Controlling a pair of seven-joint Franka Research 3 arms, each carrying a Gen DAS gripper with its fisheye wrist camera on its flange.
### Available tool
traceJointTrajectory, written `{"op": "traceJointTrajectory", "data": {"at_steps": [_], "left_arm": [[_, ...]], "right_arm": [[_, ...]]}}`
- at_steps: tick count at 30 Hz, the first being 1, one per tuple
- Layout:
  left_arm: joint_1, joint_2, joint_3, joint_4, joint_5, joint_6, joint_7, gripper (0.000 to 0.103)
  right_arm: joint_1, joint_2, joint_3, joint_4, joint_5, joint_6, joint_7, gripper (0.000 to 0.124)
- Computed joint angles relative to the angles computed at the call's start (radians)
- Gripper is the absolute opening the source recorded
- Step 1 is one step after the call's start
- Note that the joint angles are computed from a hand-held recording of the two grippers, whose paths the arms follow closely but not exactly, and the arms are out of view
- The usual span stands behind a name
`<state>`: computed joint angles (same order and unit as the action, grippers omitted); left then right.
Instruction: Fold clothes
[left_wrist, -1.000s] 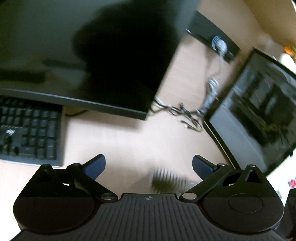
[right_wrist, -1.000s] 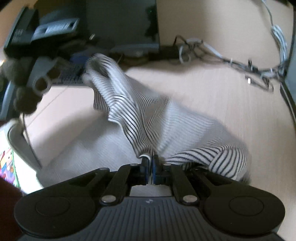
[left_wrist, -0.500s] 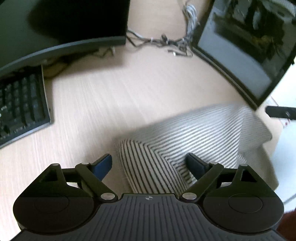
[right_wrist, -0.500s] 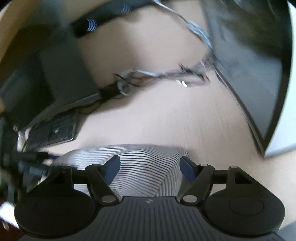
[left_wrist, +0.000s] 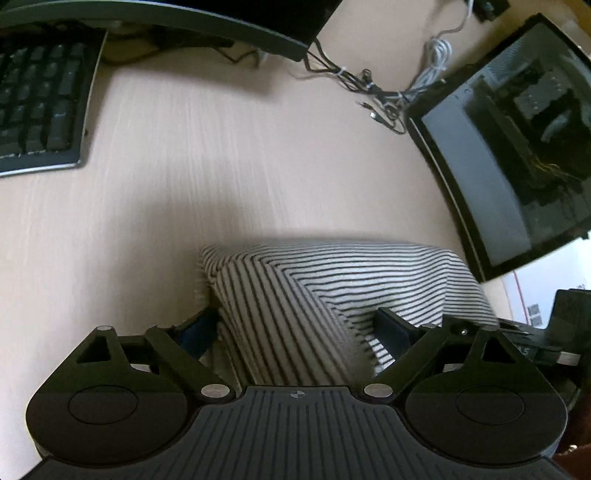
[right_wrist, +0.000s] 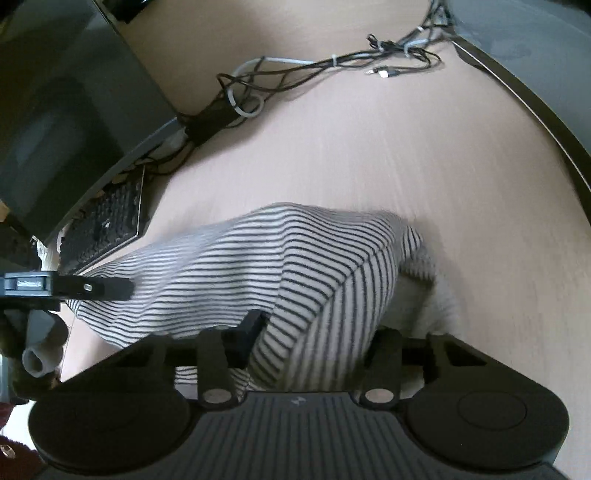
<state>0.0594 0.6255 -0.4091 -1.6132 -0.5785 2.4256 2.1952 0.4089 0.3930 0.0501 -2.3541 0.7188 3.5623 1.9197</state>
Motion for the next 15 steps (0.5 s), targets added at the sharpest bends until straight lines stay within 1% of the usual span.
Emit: {"op": "traceJointTrajectory", "data": {"at_steps": [2,4,6,8,11,13,15], "left_arm": [[-0.014,0.028,0.005,0.04,0.005,0.011,-0.028,0.081],[-0.032,0.061,0.011,0.09,0.019,0.031,-0.067,0.077],[-0.055,0.099,0.015,0.145,0.042,0.072,-0.106,0.074],[-0.079,0.145,0.02,0.214,0.075,0.108,-0.158,0.069],[-0.098,0.2,0.017,0.301,0.122,0.14,-0.23,0.067],[-0.096,0.205,0.007,0.31,0.149,0.152,-0.253,0.067],[-0.084,0.187,-0.005,0.285,0.17,0.161,-0.252,0.068]], "right_arm": [[-0.057,0.007,0.02,-0.004,-0.078,0.011,0.013,0.036],[-0.077,0.019,0.009,0.014,-0.115,0.008,-0.002,0.033],[-0.082,0.051,-0.029,0.07,-0.127,-0.006,-0.041,0.031],[-0.112,0.084,-0.049,0.133,-0.151,-0.019,-0.067,0.028],[-0.156,0.13,-0.06,0.216,-0.181,-0.028,-0.095,0.027],[-0.209,0.142,-0.035,0.244,-0.218,-0.029,-0.094,0.027],[-0.26,0.136,-0.004,0.233,-0.262,-0.031,-0.091,0.027]]}}
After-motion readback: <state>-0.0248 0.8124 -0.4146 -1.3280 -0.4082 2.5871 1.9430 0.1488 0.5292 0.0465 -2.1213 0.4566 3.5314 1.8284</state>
